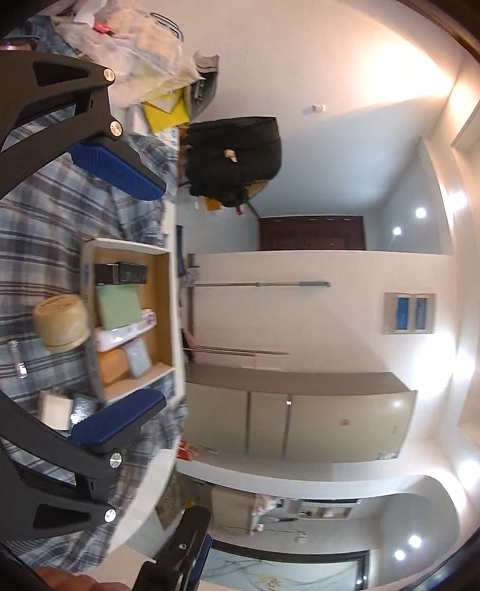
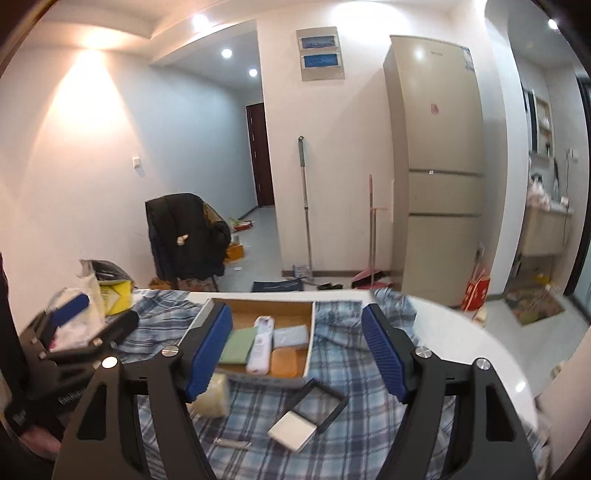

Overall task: Organize rigid objects
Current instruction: 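Withdraw both tools from the cardboard box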

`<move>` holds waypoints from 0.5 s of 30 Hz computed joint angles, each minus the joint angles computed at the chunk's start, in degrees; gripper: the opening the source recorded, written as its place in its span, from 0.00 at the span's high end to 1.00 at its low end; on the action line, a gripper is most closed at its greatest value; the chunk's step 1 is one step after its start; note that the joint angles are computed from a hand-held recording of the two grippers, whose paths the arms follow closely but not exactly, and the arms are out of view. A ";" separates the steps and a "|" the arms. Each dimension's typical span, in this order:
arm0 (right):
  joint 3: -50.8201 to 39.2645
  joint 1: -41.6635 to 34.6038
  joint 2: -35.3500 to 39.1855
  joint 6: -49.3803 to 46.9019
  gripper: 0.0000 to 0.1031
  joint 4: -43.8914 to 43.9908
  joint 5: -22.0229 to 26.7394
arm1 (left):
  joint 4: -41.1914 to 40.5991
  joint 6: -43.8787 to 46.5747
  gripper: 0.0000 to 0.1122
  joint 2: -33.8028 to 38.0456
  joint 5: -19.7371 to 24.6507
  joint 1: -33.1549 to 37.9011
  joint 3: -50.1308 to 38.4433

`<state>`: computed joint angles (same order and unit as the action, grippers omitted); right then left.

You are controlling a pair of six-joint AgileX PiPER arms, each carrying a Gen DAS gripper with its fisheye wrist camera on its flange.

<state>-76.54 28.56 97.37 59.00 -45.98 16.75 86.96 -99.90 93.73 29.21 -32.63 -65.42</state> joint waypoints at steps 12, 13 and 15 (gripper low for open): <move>3.67 -2.81 8.72 35.50 0.25 -31.70 -0.24 | -18.97 12.42 0.08 17.24 -3.33 1.30 -8.38; 4.04 -2.55 9.20 37.09 0.25 -33.42 0.20 | -17.74 10.96 0.08 18.81 -2.50 0.93 -8.65; 2.76 -2.06 10.97 33.39 0.25 -30.36 2.00 | -21.17 14.90 0.08 20.91 -2.44 1.17 -10.57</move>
<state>-73.78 26.50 108.34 92.39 -76.34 18.75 65.78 -85.00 114.64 26.77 -31.46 -75.99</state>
